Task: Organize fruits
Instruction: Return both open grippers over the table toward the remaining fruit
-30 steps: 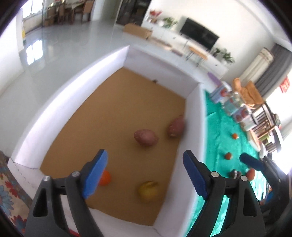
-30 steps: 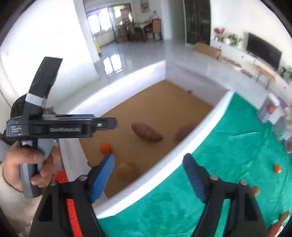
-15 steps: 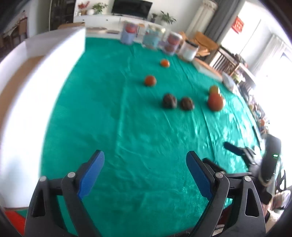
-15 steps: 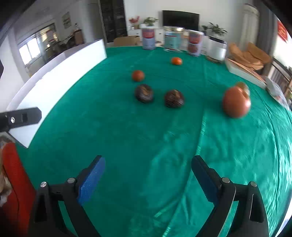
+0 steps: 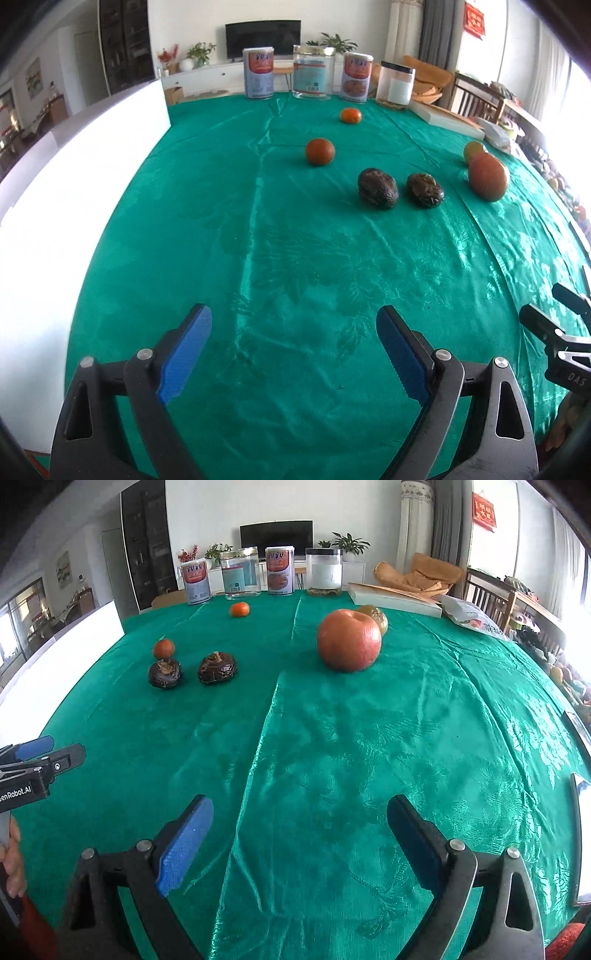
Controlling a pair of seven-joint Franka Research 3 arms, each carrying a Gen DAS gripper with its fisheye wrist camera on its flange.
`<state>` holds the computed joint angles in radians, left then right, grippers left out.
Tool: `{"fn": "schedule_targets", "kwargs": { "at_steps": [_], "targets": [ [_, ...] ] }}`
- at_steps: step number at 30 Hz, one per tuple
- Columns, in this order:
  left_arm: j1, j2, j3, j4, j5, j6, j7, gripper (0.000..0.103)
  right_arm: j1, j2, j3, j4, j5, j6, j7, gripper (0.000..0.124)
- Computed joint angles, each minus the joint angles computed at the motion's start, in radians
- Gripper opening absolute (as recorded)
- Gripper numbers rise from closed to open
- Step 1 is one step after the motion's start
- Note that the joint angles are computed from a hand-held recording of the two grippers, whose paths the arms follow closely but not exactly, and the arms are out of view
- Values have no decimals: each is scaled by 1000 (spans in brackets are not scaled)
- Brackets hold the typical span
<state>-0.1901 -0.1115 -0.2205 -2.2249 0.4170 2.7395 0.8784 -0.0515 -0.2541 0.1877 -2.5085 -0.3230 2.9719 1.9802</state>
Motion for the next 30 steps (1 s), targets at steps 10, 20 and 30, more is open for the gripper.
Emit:
{"fn": "schedule_targets", "kwargs": {
  "at_steps": [10,20,30],
  "targets": [
    [8,12,3,-24,-2,44,-25,93,43,22,-30,21,-13,-55,-1,95],
    [-9,38,-2,20,34,-32,-10,100,66,29,-50,32,25,-81,-26,102],
    [-12,40,0,22,26,-39,0,102,72,32,-56,35,28,-84,-28,103]
  ]
}}
